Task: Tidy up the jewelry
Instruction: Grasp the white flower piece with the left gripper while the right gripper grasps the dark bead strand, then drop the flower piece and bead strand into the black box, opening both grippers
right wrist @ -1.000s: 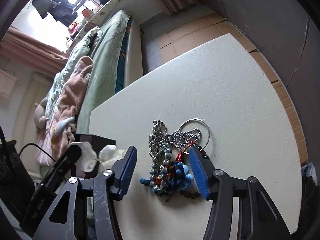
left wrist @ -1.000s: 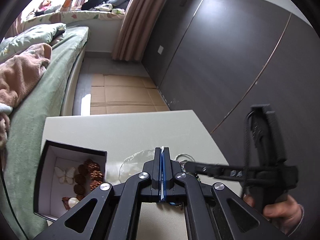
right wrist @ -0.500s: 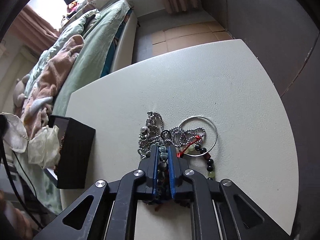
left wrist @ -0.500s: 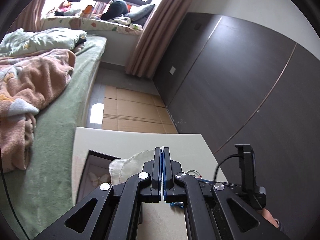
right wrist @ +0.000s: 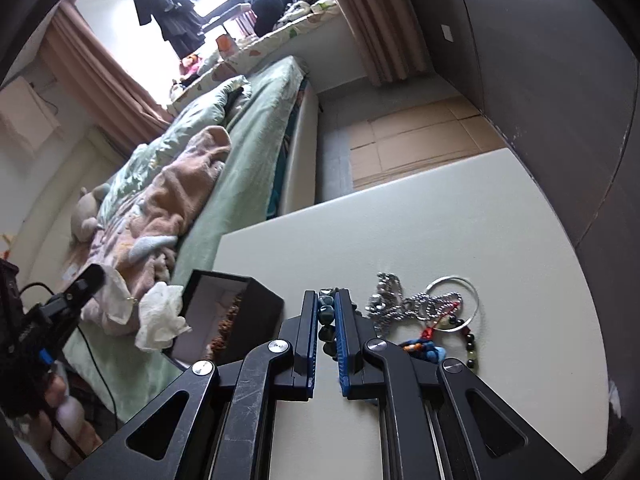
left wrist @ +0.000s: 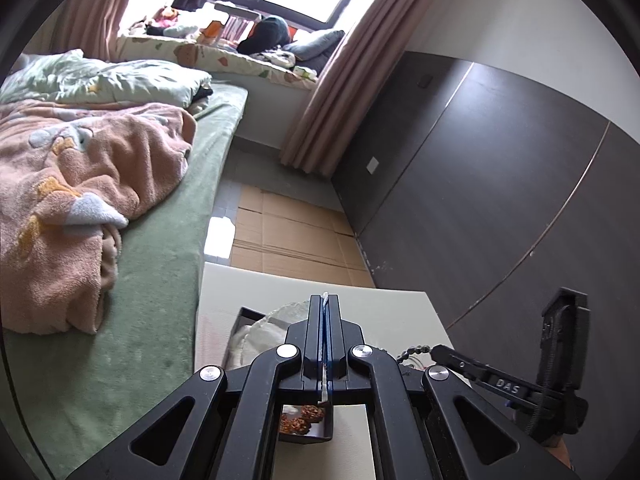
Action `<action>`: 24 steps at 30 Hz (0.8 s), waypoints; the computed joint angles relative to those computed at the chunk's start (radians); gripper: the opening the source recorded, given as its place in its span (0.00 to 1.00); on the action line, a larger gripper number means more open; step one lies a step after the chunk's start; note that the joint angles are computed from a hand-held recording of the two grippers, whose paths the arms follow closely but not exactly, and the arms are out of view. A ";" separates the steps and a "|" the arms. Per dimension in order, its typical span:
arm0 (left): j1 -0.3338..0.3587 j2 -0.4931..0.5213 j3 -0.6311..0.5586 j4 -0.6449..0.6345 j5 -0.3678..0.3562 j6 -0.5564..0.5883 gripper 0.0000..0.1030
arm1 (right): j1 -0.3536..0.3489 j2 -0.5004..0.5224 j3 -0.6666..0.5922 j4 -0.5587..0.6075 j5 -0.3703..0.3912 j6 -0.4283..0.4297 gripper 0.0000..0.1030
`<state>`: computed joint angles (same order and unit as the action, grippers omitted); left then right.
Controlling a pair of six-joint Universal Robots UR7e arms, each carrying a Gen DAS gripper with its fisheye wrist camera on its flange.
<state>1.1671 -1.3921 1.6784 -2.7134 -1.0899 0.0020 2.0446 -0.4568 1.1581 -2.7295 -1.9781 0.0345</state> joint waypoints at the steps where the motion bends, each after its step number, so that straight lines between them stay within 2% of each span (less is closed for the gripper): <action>1: 0.002 -0.001 0.001 -0.005 -0.002 0.000 0.00 | 0.005 0.003 -0.001 -0.016 0.015 -0.005 0.10; 4: 0.007 0.006 -0.005 -0.013 -0.008 -0.002 0.00 | 0.017 0.020 -0.017 -0.050 0.065 -0.006 0.10; 6: 0.006 0.020 -0.019 0.002 0.027 -0.016 0.00 | 0.023 0.036 -0.036 -0.064 0.091 -0.006 0.10; 8: 0.014 0.040 -0.063 0.103 0.050 -0.072 0.02 | 0.028 0.054 -0.056 -0.071 0.120 -0.005 0.10; 10: 0.036 0.055 -0.104 0.207 0.031 -0.146 0.07 | 0.032 0.068 -0.069 -0.074 0.142 -0.007 0.10; 11: 0.045 0.059 -0.113 0.232 0.026 -0.171 0.17 | 0.034 0.077 -0.079 -0.072 0.153 -0.010 0.10; 12: 0.048 0.060 -0.116 0.245 0.039 -0.189 0.37 | 0.035 0.082 -0.086 -0.071 0.162 -0.012 0.10; 13: 0.047 0.057 -0.114 0.246 0.053 -0.199 0.47 | 0.036 0.088 -0.092 -0.072 0.169 -0.016 0.10; 14: 0.047 0.052 -0.108 0.228 0.058 -0.200 0.65 | 0.037 0.094 -0.099 -0.070 0.175 -0.019 0.10; 15: 0.047 0.044 -0.098 0.199 0.060 -0.195 0.74 | 0.037 0.099 -0.105 -0.067 0.183 -0.020 0.10; 17: 0.042 0.032 -0.086 0.161 0.073 -0.184 0.79 | 0.036 0.105 -0.112 -0.065 0.200 -0.021 0.10; 22: 0.048 0.015 -0.086 0.140 0.090 -0.176 0.79 | 0.032 0.121 -0.132 -0.049 0.259 -0.015 0.10; 24: 0.047 0.006 -0.072 0.102 0.118 -0.186 0.79 | 0.033 0.132 -0.146 -0.043 0.282 -0.017 0.10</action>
